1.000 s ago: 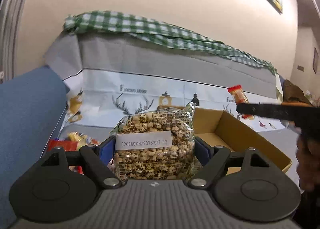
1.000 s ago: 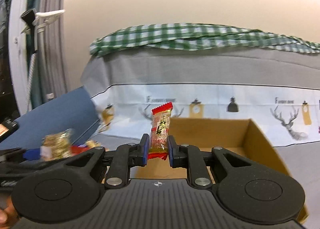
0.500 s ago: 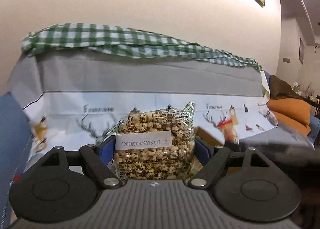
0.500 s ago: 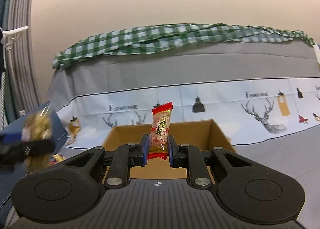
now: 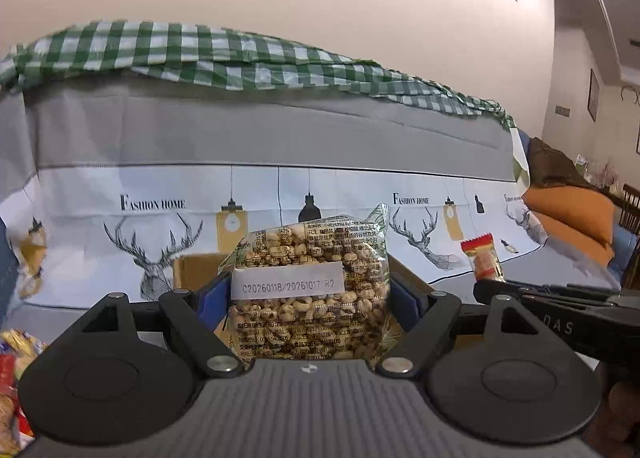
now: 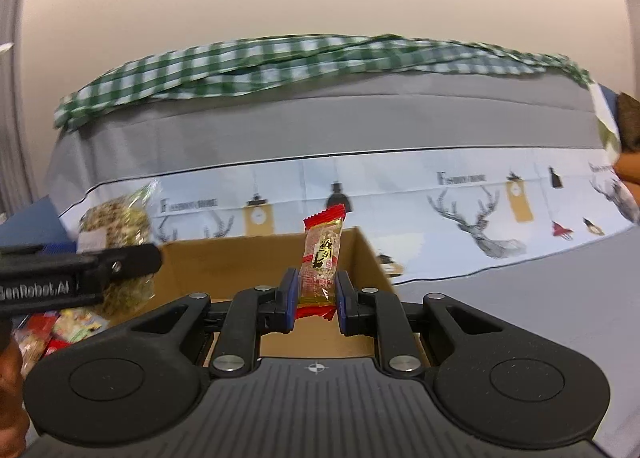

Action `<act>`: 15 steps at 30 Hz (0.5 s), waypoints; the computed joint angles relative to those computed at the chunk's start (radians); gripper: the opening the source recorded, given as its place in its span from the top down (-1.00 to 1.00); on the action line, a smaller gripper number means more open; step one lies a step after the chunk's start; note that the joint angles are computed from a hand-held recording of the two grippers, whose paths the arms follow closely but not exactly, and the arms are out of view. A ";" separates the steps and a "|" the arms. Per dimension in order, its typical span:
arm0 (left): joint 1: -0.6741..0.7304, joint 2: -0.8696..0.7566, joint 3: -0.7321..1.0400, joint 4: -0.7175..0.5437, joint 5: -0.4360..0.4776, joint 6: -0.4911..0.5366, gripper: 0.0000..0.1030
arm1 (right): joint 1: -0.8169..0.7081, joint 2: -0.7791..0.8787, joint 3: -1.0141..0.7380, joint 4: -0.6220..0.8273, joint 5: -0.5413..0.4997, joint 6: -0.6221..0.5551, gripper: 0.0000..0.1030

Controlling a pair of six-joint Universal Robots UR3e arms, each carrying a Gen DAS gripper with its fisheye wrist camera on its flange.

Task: Organize snacks
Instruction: 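Carry the nut bag and candy over the cardboard box with both grippers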

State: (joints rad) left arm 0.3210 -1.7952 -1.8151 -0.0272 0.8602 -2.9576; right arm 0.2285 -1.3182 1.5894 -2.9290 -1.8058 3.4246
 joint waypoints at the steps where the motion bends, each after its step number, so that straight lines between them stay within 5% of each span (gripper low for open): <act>1: -0.004 -0.005 0.008 -0.013 0.004 -0.007 -0.65 | -0.005 0.000 -0.002 0.010 -0.005 0.021 0.62; 15: -0.018 -0.018 0.054 -0.087 0.050 -0.041 -0.65 | 0.020 0.060 -0.085 0.081 -0.033 0.080 0.61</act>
State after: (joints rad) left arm 0.3025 -1.8131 -1.7609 -0.1144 0.9104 -2.9986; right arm 0.2480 -1.2585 1.5046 -2.8481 -1.8387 3.5050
